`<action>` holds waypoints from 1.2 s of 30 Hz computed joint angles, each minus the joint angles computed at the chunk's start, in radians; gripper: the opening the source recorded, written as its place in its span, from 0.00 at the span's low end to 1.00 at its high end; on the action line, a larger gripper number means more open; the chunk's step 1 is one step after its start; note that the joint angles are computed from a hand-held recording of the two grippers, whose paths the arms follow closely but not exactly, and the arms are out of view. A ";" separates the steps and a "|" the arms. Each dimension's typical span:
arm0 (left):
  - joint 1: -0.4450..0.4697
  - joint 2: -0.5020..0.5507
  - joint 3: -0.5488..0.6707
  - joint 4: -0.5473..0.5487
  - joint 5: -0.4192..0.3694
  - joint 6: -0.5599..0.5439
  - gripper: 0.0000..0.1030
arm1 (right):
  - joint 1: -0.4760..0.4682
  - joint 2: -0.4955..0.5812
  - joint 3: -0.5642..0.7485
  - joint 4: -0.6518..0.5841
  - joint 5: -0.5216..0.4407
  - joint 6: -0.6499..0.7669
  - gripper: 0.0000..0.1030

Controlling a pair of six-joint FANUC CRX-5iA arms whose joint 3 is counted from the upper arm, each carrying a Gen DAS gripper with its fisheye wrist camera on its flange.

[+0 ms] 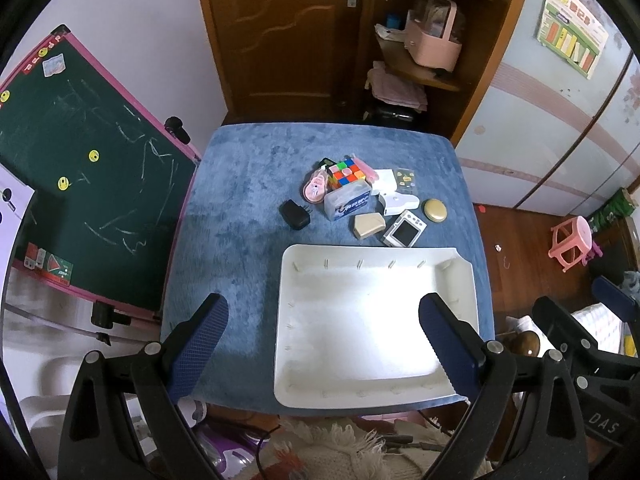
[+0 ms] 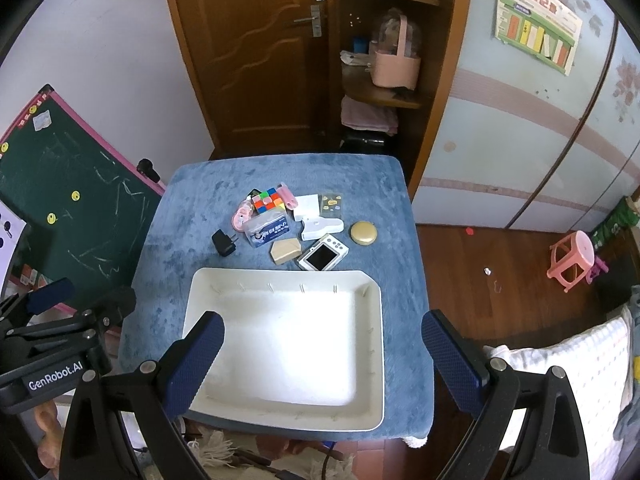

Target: Organize rigid objects

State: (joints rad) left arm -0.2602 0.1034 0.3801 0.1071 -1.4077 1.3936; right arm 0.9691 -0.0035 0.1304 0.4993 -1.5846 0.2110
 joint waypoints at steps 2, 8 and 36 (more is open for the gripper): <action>-0.004 0.000 0.000 -0.005 0.000 0.009 0.94 | 0.000 -0.003 -0.005 0.002 0.004 0.008 0.97; -0.016 -0.003 0.001 -0.020 0.001 0.039 0.94 | -0.005 -0.008 -0.013 0.004 0.017 0.037 0.97; -0.071 -0.022 0.002 -0.120 -0.001 0.149 0.94 | -0.036 -0.077 -0.090 -0.036 0.108 0.095 0.97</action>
State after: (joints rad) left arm -0.3313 0.0813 0.3824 -0.0133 -1.4083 1.5426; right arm 0.9333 -0.0803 0.0408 0.4634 -1.4770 0.3059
